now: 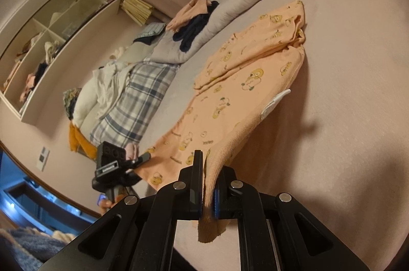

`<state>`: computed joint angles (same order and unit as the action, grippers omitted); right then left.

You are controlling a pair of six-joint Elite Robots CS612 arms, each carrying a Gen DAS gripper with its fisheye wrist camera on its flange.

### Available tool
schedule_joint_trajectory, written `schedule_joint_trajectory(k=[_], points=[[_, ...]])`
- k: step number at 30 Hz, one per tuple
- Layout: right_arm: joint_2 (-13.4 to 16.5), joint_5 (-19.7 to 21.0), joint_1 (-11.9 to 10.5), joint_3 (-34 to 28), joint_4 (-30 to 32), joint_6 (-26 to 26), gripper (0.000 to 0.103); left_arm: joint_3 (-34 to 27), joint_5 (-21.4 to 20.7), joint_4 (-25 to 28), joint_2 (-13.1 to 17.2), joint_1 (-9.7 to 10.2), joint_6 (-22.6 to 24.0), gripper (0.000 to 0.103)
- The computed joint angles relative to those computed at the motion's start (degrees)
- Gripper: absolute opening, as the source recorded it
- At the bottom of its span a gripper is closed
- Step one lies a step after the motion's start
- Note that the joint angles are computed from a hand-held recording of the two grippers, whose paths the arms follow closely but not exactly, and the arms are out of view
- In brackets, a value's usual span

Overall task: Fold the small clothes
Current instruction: 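Lift the hem with both tools and fold it toward the collar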

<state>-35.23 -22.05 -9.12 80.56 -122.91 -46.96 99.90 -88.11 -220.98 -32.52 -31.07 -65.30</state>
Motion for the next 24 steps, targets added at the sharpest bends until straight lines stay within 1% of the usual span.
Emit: schedule_joint_trajectory(k=[6,24], points=[[-0.1,1.0,0.0,0.0,0.3,-0.3,0.01,0.2,0.3,0.0,-0.4,0.04,0.5,0.016],[0.0,1.6,0.1,-0.5,1.1,-1.1,0.01,-0.1,0.4,-0.2,-0.6,0.01,1.9,0.016]])
